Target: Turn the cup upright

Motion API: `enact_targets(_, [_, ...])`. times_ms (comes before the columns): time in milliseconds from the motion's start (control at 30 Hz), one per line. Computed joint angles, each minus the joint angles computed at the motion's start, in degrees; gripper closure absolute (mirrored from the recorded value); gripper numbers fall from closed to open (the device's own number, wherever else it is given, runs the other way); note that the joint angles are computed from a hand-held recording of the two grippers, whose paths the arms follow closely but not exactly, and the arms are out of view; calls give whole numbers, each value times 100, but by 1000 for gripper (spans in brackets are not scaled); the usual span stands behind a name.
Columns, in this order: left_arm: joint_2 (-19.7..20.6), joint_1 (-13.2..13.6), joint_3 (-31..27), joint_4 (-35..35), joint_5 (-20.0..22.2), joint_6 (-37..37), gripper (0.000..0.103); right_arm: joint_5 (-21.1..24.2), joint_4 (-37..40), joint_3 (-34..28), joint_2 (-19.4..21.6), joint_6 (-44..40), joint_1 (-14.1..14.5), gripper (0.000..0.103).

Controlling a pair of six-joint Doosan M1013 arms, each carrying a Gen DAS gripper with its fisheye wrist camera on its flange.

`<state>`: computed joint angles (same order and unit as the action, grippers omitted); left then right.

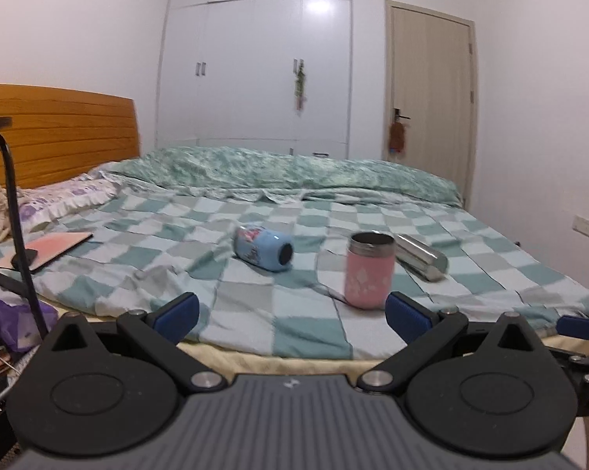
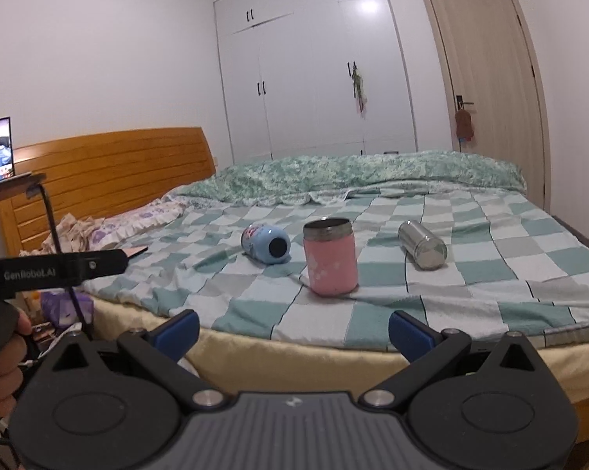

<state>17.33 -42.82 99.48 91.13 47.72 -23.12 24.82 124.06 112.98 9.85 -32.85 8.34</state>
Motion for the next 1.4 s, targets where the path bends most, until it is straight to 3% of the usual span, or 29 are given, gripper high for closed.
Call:
enact_targets(167, [70,134,-111,-158,-40,-133,0,91,-15,-245,239,137,-26,0])
enact_targets(400, [329,351,-508,-366,-18,253,0,117,-726,-897,602,414,4,0])
enact_targets(533, [534,615,-866,-587,-254,555,0,-54,-1219,-1418,872,575,137,0])
enact_targets(767, [964,1180,-1577,-1251,-624,1142,0,331,-2309,-2693,1757,1974,263,0])
enact_targets(900, [1308,1474,-2080,-1756,-761,1816,0,584,-2403,-3412,2294,2172,353,0])
enact_targets(1100, [1718,1827,-2648,-2547,-910,2017,0,840,-2726,-4465,3049,2488,450,0])
enact_targets(1300, [2111,2061,-3190,-3151,-1005,2686,0,588,-3785,-5502,3674,3431,448,0])
enact_targets(1400, [2323,2200,-3534,-3629,-1104,3188,0,651,-5030,-6260,4029,4515,446,0])
